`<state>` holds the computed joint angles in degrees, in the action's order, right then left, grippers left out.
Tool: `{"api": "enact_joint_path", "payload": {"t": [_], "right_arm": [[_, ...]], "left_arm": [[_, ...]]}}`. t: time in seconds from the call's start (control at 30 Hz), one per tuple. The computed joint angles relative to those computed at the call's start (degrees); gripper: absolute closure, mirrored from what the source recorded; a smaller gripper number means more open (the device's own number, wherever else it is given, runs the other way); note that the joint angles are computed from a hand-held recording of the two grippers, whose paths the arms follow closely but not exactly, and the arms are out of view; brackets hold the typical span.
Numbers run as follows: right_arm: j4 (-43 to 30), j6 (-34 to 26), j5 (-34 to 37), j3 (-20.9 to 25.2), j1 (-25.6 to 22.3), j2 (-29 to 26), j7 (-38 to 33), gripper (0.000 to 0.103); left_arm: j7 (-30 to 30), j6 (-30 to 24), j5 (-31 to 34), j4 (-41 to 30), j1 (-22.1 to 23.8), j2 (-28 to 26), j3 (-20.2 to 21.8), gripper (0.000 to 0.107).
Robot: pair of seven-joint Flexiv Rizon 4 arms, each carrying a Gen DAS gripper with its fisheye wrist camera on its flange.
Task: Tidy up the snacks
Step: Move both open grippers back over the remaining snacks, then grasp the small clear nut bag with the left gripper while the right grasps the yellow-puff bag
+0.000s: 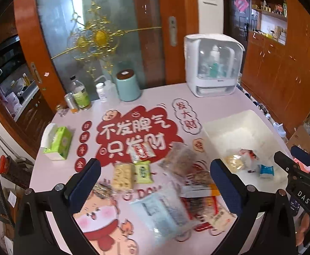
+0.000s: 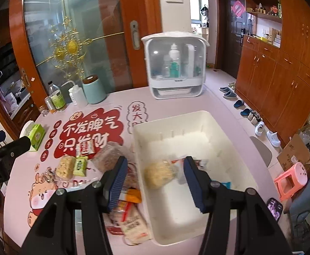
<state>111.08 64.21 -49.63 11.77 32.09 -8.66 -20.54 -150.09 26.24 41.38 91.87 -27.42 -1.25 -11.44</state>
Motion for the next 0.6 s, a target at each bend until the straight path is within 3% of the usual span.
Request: {"api": "enact_joint_path", "payload": {"t": [0.3,0.6], "right_arm": [[-9.4,-7.1,5.6,1.4,5.5,-5.6,-1.8,0.047],[-20.3,-11.8,8.2,-0.7,11.2,-13.3,-6.6,0.047]], "left_arm": [[5.2,7.8,-0.6,12.1,6.7,9.3,2.7,0.005],[9.3,15.4,-4.8,21.6,15.1,13.9,5.3,0.005]]}}
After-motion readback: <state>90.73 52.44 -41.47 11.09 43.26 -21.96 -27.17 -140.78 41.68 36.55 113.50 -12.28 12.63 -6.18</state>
